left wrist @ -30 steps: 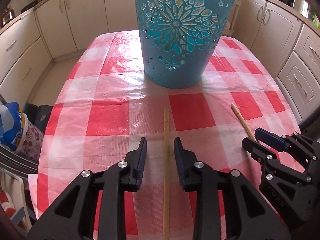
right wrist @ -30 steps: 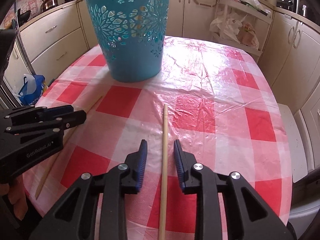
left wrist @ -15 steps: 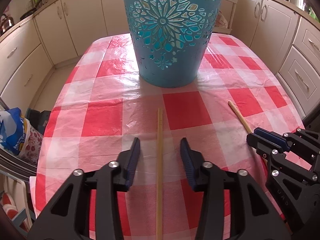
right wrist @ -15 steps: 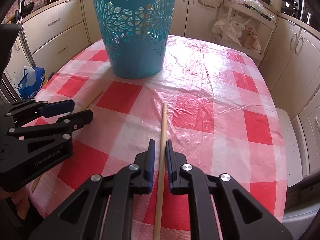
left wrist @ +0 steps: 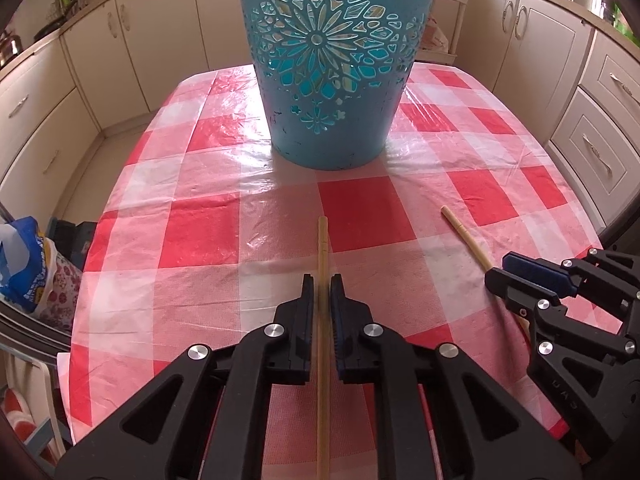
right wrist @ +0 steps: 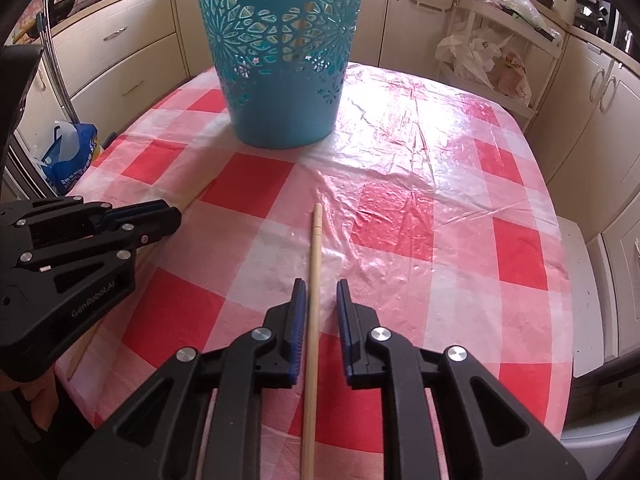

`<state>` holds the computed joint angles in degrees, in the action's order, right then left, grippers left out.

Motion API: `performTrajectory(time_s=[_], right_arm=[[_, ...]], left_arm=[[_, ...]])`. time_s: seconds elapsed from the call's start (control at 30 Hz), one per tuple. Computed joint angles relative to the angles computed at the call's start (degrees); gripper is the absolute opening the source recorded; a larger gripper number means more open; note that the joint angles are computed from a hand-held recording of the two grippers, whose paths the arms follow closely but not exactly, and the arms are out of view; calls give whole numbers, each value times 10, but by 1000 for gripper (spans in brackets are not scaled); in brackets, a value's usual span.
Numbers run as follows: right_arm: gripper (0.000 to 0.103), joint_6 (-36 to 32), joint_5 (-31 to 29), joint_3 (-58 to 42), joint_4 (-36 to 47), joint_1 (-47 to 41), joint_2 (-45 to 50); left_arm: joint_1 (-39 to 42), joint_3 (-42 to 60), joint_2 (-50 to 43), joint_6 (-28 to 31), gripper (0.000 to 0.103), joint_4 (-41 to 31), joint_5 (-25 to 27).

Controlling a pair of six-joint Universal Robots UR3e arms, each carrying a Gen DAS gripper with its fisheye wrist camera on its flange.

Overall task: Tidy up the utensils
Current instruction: 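Close the right tool on a stick while the left tool grasps the last stick, then carry both held sticks up over the blue basket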

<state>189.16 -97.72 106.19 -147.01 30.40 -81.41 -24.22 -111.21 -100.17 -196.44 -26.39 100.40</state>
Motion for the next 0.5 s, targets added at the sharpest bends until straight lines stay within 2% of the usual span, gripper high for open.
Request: performTrajectory(time_s=[0.07, 0.13, 0.27, 0.4, 0.5], right_arm=[[14, 0, 1, 9, -13, -1, -2], [6, 7, 7, 16, -20, 0, -5], [6, 42, 51, 45, -36, -14, -27], [6, 44, 50, 43, -30, -8, -29], [6, 27, 43, 14, 5, 0, -20]], left_arm=[[-4, 0, -4, 3, 8, 8, 4], [1, -5, 2, 6, 5, 10, -10], [-1, -23, 21, 8, 5, 21, -12], [5, -37, 37, 9, 5, 23, -20], [14, -39, 40, 9, 5, 13, -30]])
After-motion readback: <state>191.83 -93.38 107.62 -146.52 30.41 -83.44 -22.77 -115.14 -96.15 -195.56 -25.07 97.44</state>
